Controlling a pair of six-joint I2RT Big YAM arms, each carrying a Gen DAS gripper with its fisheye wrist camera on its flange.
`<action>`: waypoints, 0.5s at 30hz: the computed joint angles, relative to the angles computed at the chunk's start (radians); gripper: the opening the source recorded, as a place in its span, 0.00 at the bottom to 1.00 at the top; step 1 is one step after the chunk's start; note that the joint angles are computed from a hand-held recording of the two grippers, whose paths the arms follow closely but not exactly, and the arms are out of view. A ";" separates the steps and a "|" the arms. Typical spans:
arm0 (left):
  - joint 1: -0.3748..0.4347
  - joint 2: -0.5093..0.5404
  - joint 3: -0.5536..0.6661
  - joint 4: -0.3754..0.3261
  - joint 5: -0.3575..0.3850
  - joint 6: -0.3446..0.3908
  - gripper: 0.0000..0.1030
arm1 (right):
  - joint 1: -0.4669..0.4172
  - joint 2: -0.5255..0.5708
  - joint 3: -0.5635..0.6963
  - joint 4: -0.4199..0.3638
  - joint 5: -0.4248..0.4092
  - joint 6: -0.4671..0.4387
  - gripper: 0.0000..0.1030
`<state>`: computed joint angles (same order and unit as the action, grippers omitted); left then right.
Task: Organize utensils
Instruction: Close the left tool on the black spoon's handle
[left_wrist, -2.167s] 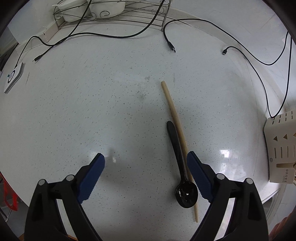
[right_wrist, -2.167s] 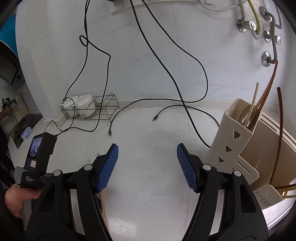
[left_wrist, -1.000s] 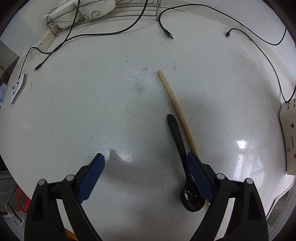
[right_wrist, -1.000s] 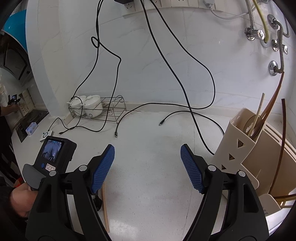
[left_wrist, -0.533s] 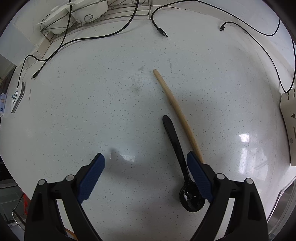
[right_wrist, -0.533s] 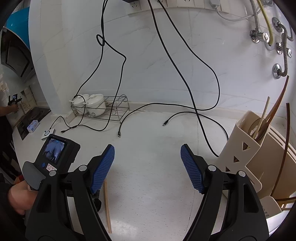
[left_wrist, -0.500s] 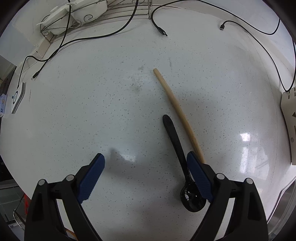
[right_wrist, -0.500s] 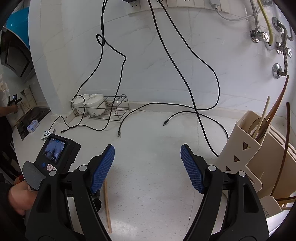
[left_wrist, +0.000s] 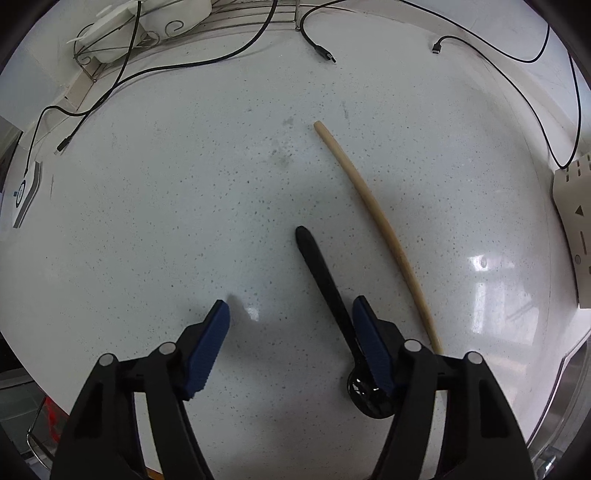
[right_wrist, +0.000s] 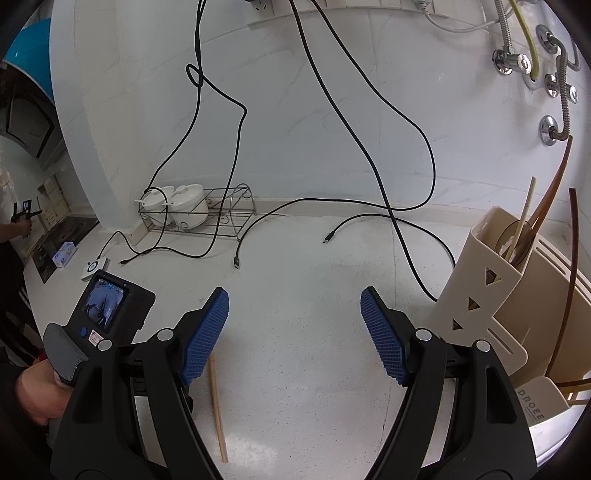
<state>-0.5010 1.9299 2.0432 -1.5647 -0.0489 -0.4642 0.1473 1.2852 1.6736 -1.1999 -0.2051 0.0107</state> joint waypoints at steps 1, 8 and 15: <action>0.002 -0.007 -0.010 0.007 0.008 0.014 0.58 | 0.002 0.000 0.000 0.000 0.000 0.003 0.68; 0.041 -0.066 -0.090 0.053 0.050 0.081 0.28 | 0.027 0.000 0.001 0.001 0.004 0.016 0.72; 0.091 -0.108 -0.155 0.085 0.084 0.168 0.11 | 0.056 0.005 0.009 -0.005 0.025 0.018 0.72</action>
